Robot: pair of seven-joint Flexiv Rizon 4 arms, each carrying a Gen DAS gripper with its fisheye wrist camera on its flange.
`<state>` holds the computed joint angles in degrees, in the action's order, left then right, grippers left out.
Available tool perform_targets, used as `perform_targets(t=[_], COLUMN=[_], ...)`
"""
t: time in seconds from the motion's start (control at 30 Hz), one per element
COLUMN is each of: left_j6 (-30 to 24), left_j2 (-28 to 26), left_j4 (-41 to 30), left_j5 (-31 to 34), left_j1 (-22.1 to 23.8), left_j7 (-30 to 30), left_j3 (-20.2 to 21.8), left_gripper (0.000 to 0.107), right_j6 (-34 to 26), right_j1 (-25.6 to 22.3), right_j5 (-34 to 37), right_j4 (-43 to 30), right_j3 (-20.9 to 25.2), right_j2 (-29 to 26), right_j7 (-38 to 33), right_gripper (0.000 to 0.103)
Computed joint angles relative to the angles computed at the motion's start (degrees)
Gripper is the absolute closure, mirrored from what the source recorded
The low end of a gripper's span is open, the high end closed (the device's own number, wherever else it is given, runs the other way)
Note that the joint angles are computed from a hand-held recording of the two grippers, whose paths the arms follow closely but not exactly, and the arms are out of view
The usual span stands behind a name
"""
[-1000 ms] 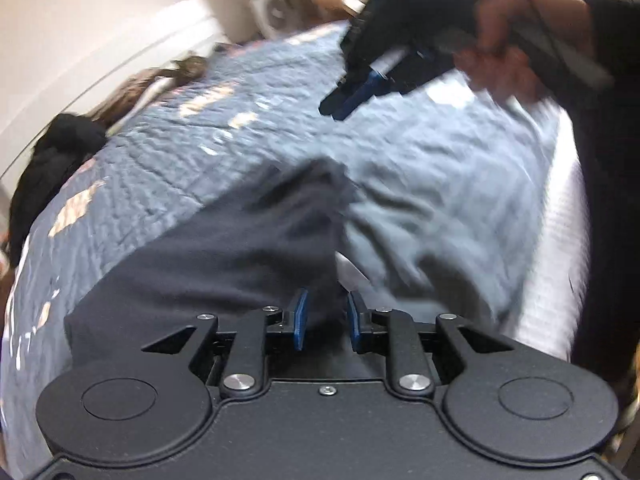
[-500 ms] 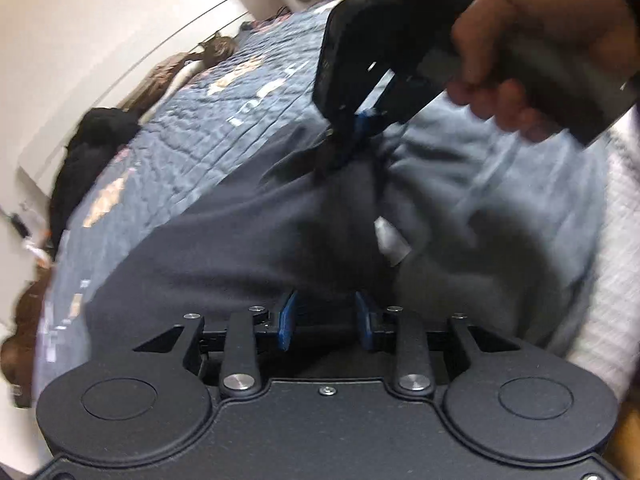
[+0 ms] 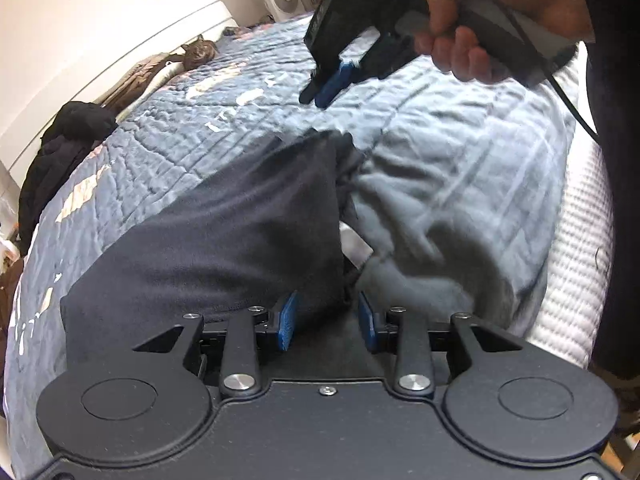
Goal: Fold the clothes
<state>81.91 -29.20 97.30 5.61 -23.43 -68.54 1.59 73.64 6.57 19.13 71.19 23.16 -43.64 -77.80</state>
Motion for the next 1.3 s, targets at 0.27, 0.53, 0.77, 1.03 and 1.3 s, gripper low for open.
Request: perform_targets(t=[0.27, 0.53, 0.77, 1.03, 1.3], left_j6=[-0.6, -0.1, 0.9, 1.1, 0.8], left_j2=[-0.2, -0.5, -0.5, -0.4, -0.6], left_j4=[-0.6, -0.7, -0.2, -0.2, -0.4], left_j5=[1.1, 0.5, -0.3, -0.3, 0.2], left_j1=[-0.5, 0.8, 1.4, 0.5, -0.1], left_j7=[-0.3, 1.1, 3.4, 3.6, 3.3], left_j3=[1.0, -0.4, -1.5, -0.4, 0.6], left_gripper=[0.07, 0.067, 0.063, 0.06, 0.059], right_j6=[-18.0, -30.3, -39.5, -39.6, -42.7], right_j1=[-0.9, 2.6, 4.6, 4.3, 5.7], right_j5=[0.6, 3.5, 5.2, 8.5, 8.5], right_j4=[-19.4, -33.6, -42.1, -43.8, -47.9], right_j3=[3.2, -1.1, -5.3, -5.4, -7.1], right_j2=[-10.0, -16.6, -20.4, -21.4, -23.6], right_j7=[-9.6, -11.4, -9.9, -8.3, -7.5], right_gripper=[0.07, 0.069, 0.07, 0.085, 0.102])
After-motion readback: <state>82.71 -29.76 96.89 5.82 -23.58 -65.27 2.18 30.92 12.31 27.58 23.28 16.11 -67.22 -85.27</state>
